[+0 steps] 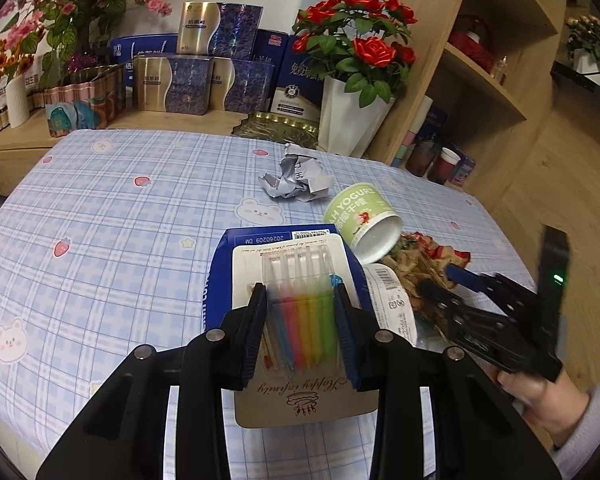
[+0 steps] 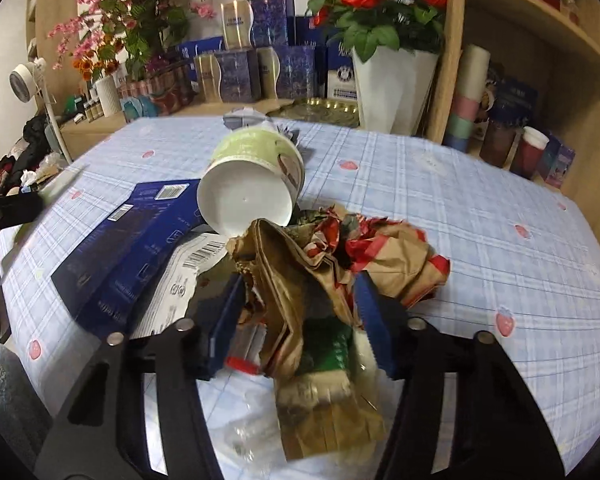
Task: Collect trash
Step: 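Grasp the crumpled brown-gold wrapper with the right gripper while the left holds the card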
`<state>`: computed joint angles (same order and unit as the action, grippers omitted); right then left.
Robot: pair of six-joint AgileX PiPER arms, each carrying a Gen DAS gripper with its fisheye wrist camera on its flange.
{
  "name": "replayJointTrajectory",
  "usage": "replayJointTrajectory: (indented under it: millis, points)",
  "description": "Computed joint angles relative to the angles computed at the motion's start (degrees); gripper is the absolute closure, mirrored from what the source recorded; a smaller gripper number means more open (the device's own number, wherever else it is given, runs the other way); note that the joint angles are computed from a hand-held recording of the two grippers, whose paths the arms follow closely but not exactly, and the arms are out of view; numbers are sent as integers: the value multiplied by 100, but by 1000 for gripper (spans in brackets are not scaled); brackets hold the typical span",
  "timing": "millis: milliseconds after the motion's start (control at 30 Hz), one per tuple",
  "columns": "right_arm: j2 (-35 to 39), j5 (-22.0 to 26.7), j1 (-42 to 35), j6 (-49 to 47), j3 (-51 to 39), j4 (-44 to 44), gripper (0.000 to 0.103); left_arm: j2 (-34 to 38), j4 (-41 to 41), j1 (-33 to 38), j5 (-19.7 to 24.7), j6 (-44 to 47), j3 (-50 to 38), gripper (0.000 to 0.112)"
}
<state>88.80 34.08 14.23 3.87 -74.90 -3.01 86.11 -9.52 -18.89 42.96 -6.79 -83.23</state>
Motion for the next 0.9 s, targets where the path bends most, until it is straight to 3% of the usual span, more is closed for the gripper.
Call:
replayJointTrajectory:
  millis: [67,167,200,567,900]
  points:
    - [103,127,95,84,-113,-198,58,-105,-36,-1,-18,71,79,79]
    - [41,124,143,159,-38,-326,88,-252,-33,-20,-60,113,194,79]
    - [-19,84,149,169,14,-335,90,-297,-42,-25,-64,121,227,79]
    - [-942,-211,97,739,467,-540,93,-760,20,-123,-54,86,490,79]
    - [-1934,-142,334,1005,751,-434,94,-1378,142,-248,118,-53,732,79]
